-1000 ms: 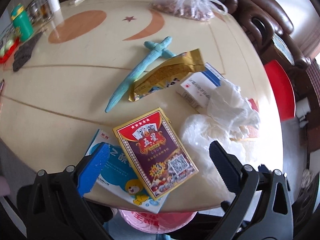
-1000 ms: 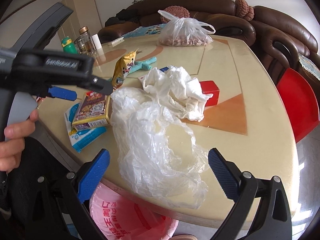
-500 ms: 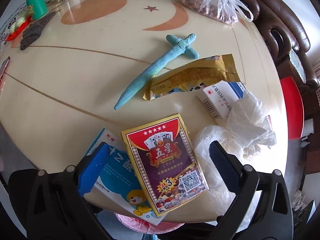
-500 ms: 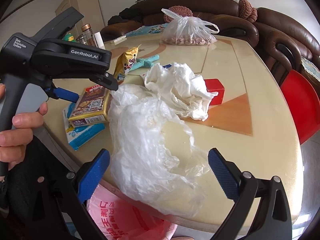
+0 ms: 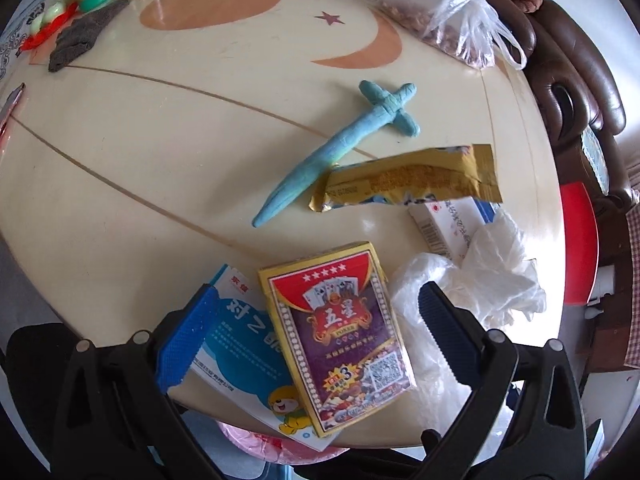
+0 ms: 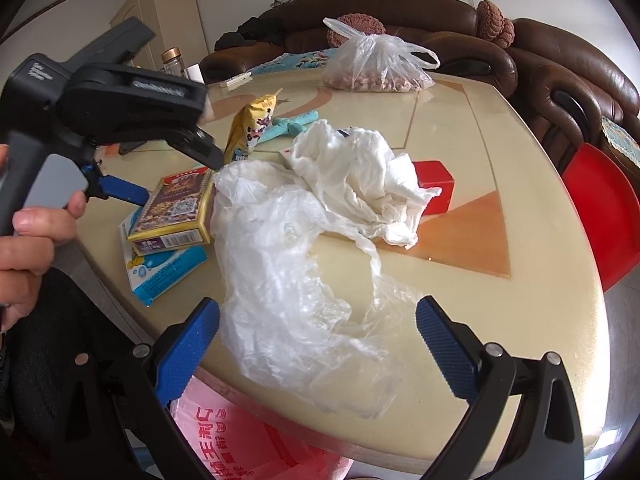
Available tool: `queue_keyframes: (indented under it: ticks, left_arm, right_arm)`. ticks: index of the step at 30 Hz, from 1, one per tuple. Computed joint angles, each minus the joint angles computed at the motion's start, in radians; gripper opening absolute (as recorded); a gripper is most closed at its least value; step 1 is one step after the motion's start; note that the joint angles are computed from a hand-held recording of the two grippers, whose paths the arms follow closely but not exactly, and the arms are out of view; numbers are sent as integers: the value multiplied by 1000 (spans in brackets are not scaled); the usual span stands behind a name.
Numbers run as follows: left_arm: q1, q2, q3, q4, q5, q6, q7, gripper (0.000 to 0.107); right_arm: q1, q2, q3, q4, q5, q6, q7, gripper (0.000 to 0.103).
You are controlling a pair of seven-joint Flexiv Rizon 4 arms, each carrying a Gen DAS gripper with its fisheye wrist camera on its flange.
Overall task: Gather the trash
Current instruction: 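Grasp the card box with the left tool while the right tool grasps the plastic bag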
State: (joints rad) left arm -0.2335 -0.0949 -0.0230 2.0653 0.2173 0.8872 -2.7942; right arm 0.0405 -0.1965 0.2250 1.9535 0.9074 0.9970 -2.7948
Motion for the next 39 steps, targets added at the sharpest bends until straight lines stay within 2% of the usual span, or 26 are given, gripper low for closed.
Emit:
queue_keyframes:
  ticks: [3,5,7,9,11,13,18,21,25,28,31,34,39]
  left_arm:
    - [-1,-7,-1,-14,6,-32,10,98]
    - [-3,-4,0,-15,16,-23,-3,98]
    - [0,-7,0,-14,2,-25,10,98]
    - [2,-11,0,-15,-7,-30,17,98]
    - [-1,-7,1,-14,1,-36,8,98]
    - [-2,-9,0,-22,5,-47,6,98]
    - [-4,-15,-1,-33,10,-66,4,97]
    - [-5,-15,0,-36,12,-71,2,95]
    - [-5,-5,1,-26,10,-58,3,84]
    - [-2,-6,-3,-27,2,-60,18,82]
    - [2,-12,-4,-26,-21,-46,41,82]
    - [8,-29,-6,-38,-54,-56,87,88]
    - [-6,-58,-1,-82,-31,-105,88,88]
  right_arm:
    - [15,-6,6,11,-7,59,3,96]
    - [18,-7,13,15,-7,80,-6,92]
    - [27,-12,17,23,-27,102,0,73]
    - [31,-10,29,35,-29,136,-23,68]
    - [23,-7,36,35,-18,126,-38,61]
    - [17,-4,36,32,-10,116,-42,49]
    - [18,-6,28,29,-10,122,-32,32]
    - [12,-7,25,25,-5,117,-22,29]
    - [5,0,24,27,10,127,-25,27]
    - [6,2,21,28,9,130,-18,27]
    - [7,6,21,30,7,129,-16,27]
    - [3,15,21,33,20,120,-32,27]
    - [4,21,13,30,41,119,-47,27]
